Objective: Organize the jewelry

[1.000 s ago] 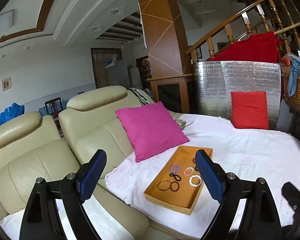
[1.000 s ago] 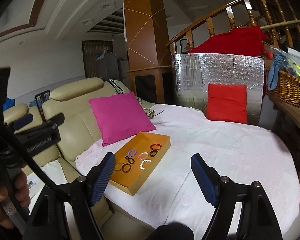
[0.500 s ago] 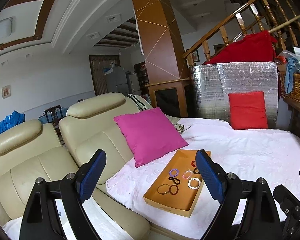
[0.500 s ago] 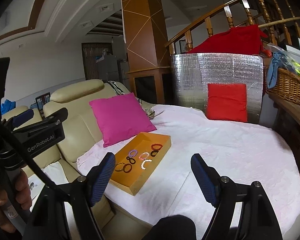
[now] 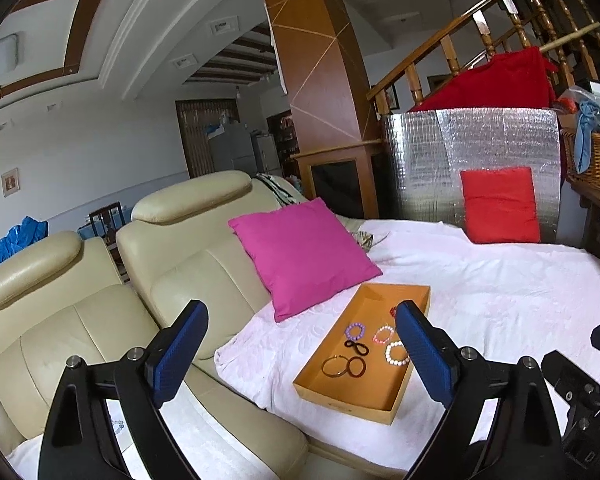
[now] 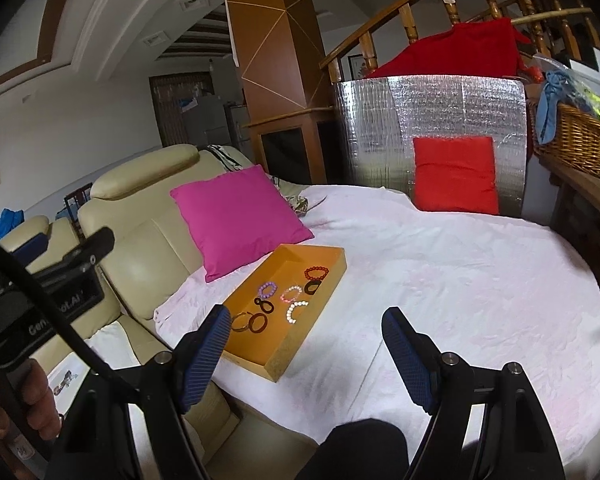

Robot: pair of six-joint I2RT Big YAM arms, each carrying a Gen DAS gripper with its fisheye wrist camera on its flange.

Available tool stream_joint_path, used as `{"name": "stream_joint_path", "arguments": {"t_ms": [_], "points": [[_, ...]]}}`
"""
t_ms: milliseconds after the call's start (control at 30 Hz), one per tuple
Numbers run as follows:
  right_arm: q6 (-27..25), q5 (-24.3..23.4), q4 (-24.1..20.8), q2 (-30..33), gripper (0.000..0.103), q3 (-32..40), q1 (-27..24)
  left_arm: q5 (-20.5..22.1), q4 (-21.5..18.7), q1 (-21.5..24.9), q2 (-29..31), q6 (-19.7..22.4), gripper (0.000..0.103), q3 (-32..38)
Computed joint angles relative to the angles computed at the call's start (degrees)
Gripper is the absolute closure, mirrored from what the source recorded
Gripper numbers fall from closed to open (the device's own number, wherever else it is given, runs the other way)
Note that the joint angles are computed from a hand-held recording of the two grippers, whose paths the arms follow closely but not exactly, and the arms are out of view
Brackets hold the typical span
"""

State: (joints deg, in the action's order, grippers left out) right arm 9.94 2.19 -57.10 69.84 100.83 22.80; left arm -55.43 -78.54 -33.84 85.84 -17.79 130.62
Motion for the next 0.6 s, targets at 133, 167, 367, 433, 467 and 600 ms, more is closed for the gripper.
{"name": "stream_joint_path", "arguments": {"t_ms": [133, 167, 367, 433, 467, 600], "points": [[-0.01, 1.37, -0.54, 1.03, 0.022, 0.68, 1.15, 1.07, 1.00, 1.10, -1.28, -0.34, 0.008, -2.58], [-0.17, 1.72, -0.63, 1.32, 0.022, 0.99, 1.43, 1.36, 1.29, 1.37, -1.57, -0.28, 0.008, -3.15], [-0.33, 3.13, -1.15, 2.58, 0.022, 2.43, 2.85, 3.00, 2.99, 2.66, -3.26, 0.57, 0.008, -5.97], [-0.39, 3.97, -1.59, 3.05, 0.022, 3.04, 3.48, 3.71, 3.75, 3.29, -3.80, 0.97, 0.008, -6.78], [-0.43, 4.26, -1.87, 3.34, 0.022, 3.37, 3.82, 4.06, 4.05, 3.61, -4.20, 1.06, 0.008, -7.33], [-0.55, 5.57, -2.38, 4.17, 0.022, 4.37, 5.07, 5.19, 5.17, 4.71, -5.62, 1.09, 0.008, -9.46]]}}
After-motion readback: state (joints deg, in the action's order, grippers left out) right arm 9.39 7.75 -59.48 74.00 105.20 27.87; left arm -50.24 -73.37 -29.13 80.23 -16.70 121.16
